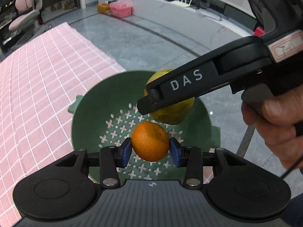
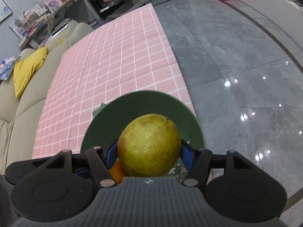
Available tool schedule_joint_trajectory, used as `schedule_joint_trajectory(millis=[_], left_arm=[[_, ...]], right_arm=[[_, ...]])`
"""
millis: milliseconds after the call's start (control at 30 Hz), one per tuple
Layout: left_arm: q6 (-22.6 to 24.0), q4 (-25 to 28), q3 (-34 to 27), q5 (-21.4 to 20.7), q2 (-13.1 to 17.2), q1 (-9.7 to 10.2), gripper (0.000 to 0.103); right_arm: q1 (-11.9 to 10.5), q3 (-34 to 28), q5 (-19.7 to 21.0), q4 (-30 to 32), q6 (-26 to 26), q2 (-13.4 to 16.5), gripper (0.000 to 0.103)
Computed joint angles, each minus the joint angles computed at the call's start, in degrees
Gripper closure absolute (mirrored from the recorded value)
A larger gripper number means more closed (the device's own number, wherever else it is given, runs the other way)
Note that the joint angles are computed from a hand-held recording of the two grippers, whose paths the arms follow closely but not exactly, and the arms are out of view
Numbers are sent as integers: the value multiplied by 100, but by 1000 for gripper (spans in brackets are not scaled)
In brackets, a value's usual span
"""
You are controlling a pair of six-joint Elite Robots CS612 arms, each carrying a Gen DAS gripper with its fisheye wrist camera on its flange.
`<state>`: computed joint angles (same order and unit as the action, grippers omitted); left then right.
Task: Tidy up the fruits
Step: 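Carry the pear and orange into the green colander and release both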
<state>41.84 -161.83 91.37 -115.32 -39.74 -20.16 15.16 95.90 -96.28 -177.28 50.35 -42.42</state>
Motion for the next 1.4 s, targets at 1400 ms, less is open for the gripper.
schedule_joint_trajectory(millis=[1400], left_arm=[[-779, -352, 107, 118, 27, 136, 29]], right_arm=[[95, -280, -478, 873, -608, 64, 35]])
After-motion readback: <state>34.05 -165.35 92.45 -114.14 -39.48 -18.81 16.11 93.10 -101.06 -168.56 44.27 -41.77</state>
